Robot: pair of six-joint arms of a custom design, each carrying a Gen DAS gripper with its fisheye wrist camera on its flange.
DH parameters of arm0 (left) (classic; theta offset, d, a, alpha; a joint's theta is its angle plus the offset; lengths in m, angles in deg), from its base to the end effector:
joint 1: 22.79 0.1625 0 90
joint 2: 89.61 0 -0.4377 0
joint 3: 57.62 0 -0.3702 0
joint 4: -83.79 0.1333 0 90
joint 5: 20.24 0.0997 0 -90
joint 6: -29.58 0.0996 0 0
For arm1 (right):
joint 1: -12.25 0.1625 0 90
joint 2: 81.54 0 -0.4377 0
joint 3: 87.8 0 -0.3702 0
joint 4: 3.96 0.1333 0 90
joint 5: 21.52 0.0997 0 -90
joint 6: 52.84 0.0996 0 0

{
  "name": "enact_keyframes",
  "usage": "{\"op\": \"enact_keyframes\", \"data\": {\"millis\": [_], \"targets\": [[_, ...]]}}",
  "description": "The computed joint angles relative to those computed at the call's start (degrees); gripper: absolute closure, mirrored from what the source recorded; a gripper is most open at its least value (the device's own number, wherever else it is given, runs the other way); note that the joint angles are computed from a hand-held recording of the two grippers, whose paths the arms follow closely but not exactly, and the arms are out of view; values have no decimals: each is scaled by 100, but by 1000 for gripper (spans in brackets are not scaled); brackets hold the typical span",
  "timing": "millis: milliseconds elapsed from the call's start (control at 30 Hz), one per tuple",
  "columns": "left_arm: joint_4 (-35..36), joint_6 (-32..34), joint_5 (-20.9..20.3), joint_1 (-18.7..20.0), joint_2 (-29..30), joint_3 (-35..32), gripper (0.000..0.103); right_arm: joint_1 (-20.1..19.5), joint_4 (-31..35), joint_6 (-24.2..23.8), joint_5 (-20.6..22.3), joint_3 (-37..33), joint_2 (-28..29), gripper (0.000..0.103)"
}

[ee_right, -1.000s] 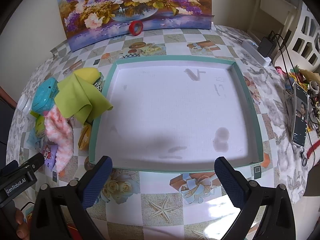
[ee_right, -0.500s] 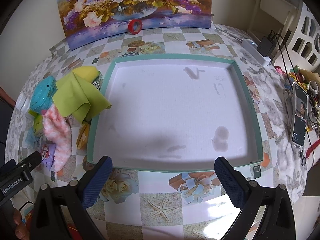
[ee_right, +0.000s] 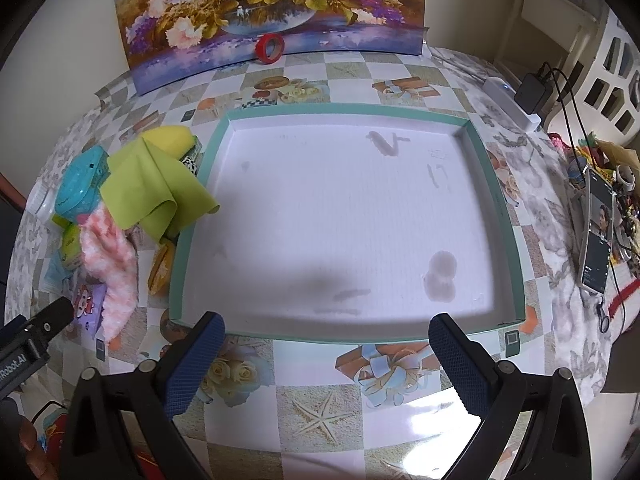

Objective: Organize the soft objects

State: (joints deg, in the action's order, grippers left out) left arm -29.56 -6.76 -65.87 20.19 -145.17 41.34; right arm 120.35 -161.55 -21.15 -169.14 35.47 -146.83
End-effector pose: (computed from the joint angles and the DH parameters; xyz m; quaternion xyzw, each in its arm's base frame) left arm -0.2902 -0.5478 0.1681 0.1503 0.9018 -0.1269 0.3849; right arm 0.1979 -0.4471 0.2103 -0.1434 -0.8622 0.2687 0.4047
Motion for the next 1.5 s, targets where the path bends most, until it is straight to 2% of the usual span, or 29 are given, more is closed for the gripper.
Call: {"op": "enact_keyframes", "data": {"millis": [167,267,500,600,800,933,1067,1133,1233,1300,1400,1500], "targets": [[-308,218,-258,97,-60,17,0,43,-151,-110,-79,-68,123,0],[-550,389,-211,163,-118,41,0,50,-693,-621,238,-113,251,0],[-1008,413,-182,583,-397,90,0,168,-1309,-1289,699,-472,730,0],[-1228,423,-107,772,-533,172,0,195,-1332,-1488,902,-715,989,0],[-1566,621,-274,1130,-621,222,0,252,-1507,-1823,1204,-1102,1455,0],[-2144,1013,-405,1258,-657,403,0,246,-1710,-2063,1480,-1261,1657,0],[-2154,1114,-632,1323,-621,387,0,236,-1777,-2149,1558,-1387,1794,0],[-2002,1067,-544,1307,-577,337,0,200,-1714,-2138,1623,-1459,1841,0],[-2186,1230,-460,1260,-565,414,0,155,-1561,-2081,1677,-1518,1859,0],[-2272,1318,-506,1254,-568,457,0,146,-1609,-2056,1688,-1495,1830,0],[-2280,1470,-562,1226,-518,478,0,161,-1561,-1951,1442,-1504,1812,0],[-2063,1544,-570,1179,-411,425,0,89,-1478,-1798,1594,-1453,1718,0]]}}
